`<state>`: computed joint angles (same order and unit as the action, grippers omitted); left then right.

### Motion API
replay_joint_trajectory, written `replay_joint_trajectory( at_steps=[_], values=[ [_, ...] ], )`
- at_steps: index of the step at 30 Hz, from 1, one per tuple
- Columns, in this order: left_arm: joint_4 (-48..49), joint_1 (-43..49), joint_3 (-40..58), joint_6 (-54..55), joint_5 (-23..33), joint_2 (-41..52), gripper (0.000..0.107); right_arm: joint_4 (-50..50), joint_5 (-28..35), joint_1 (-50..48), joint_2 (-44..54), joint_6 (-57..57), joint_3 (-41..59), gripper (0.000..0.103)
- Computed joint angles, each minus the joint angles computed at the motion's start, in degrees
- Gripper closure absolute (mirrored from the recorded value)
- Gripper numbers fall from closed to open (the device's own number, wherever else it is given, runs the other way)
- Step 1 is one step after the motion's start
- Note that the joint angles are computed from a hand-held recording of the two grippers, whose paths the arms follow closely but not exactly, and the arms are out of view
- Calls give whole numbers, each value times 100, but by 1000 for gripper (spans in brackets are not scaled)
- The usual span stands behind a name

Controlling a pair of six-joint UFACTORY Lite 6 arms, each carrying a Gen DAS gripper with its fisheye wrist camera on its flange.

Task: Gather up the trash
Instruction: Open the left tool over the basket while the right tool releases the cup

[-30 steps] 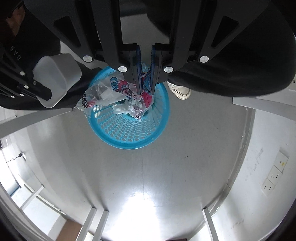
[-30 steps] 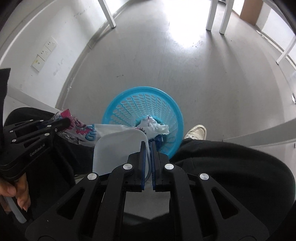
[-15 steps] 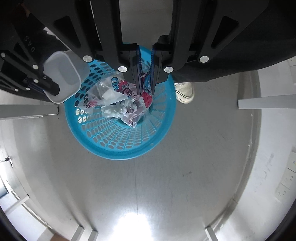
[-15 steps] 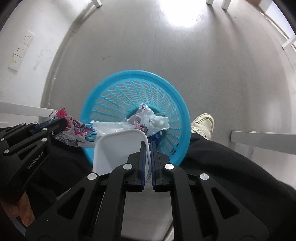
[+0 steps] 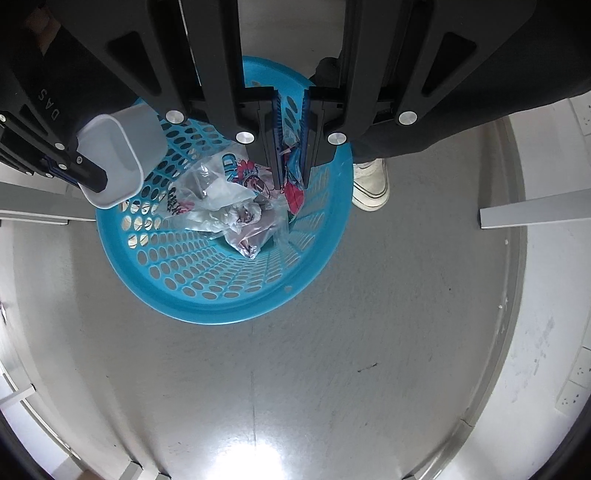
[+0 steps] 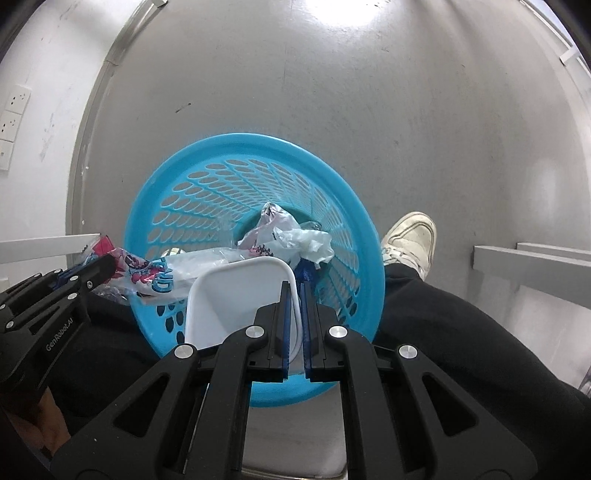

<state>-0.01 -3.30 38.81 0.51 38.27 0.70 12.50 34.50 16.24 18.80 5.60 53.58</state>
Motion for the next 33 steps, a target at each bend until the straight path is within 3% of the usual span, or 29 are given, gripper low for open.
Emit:
replay_joint_trajectory(
  at_steps=[3,5,6,17,23,25,27,33],
  values=[
    [-161,62,43,165,-87,89,98,-35,-11,-11,37,84,9,97],
    [-462,232,93,440,-71,89,81,135,2,-111,46,-28,-24,94],
    [-499,296,87,451,-90,47,63,163,12,-141,48,-32,-27,87],
    [-550,519,18,614,92,-463,63,-159,190,-100,-307,309,-78,79],
    [-1184,969,2,1537,961,-1303,60,-301,626,-80,-1301,486,-377,73],
    [-1243,964,-22,1773,1233,-1634,51,-330,763,-17,-1660,507,-465,70],
    [-1157,788,-110,1753,1408,-2123,51,-439,890,89,-2140,659,-566,68],
    [-1539,1378,-195,2696,2597,-3614,46,-471,1436,192,-3563,765,-886,61]
  ],
)
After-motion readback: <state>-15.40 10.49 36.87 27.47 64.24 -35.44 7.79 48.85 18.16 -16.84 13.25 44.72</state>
